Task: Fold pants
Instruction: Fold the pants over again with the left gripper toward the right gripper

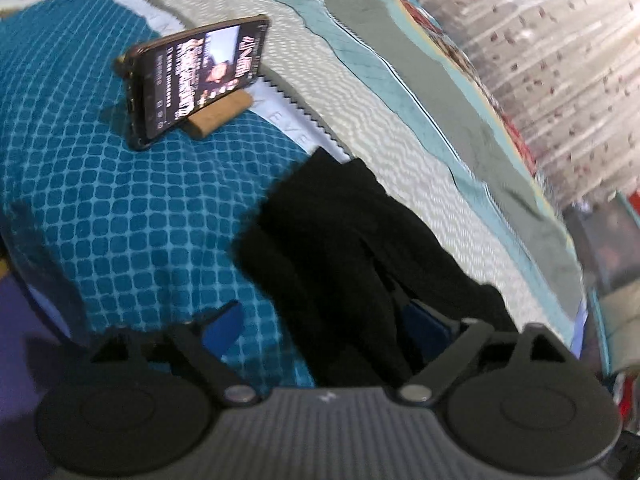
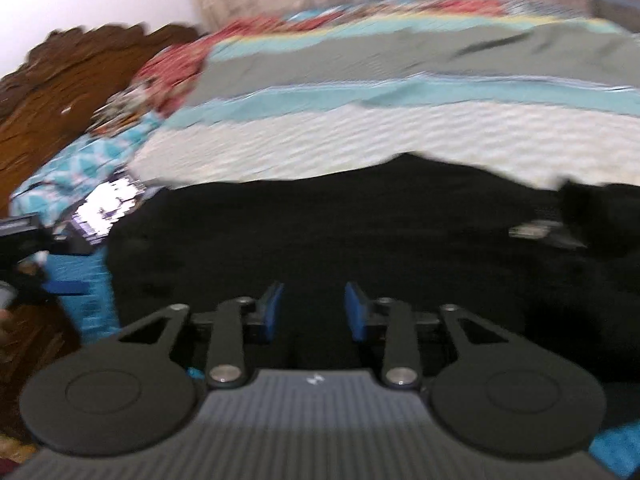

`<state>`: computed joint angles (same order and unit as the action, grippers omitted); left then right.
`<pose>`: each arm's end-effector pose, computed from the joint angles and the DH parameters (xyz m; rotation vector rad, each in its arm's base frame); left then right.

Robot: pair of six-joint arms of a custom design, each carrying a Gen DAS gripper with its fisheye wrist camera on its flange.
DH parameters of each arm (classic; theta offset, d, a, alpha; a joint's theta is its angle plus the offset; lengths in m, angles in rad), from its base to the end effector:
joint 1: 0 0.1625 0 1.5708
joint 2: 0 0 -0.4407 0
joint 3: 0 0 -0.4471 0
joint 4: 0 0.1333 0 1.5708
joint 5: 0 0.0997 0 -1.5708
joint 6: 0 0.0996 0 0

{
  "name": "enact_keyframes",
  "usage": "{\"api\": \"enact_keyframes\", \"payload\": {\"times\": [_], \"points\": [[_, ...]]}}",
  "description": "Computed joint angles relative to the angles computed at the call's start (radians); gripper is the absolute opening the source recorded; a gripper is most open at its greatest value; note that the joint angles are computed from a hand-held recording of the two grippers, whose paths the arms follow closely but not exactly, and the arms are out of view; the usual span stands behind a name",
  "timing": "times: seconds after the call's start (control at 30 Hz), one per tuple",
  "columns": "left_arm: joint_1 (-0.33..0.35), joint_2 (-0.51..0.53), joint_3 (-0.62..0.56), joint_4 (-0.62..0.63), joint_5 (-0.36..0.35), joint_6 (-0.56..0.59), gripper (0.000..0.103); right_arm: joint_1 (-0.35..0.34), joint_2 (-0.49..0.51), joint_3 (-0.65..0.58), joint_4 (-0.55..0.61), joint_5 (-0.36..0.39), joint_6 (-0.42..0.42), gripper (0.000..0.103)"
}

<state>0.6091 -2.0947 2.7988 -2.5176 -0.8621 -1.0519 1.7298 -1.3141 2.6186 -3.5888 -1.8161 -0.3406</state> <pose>-0.0796 -0.2971 0.2052 -0.2498 2.7627 -1.0471 0.1660 -0.3462 0.1496 0.5429 -2.6257 0.9642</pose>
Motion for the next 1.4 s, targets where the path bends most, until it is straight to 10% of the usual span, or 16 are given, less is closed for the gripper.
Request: {"api": "enact_keyframes", "payload": {"times": [0.33, 0.43, 0.57, 0.83, 1.03, 1.17, 1.4], "points": [[0.234, 0.324, -0.013, -0.563, -0.135, 0.201, 0.100, 0.056, 0.158, -0.229, 0.312, 0.122, 0.313, 0.027], [0.228, 0.352, -0.007, -0.593, -0.111, 0.217, 0.048, 0.045, 0.216, -0.290, 0.451, 0.183, 0.378, 0.027], [0.181, 0.317, 0.014, -0.577, -0.072, 0.222, 0.036, 0.066, 0.246, -0.296, 0.486, 0.166, 0.369, 0.027], [-0.114, 0.449, 0.015, -0.667, 0.079, 0.456, 0.035, -0.092, 0.071, -0.116, 0.290, 0.361, 0.501, 0.029], [-0.129, 0.757, -0.077, -0.793, -0.141, 0.639, 0.033, -0.257, -0.157, 0.057, 0.143, 0.424, 0.595, 0.044], [-0.128, 0.888, -0.145, -0.641, -0.236, 0.694, 0.036, -0.337, -0.236, 0.148, 0.064, 0.455, 0.631, 0.068], [-0.170, 0.649, -0.068, -0.551, -0.280, 0.662, 0.061, -0.280, -0.201, 0.137, 0.070, 0.417, 0.571, 0.085]]}}
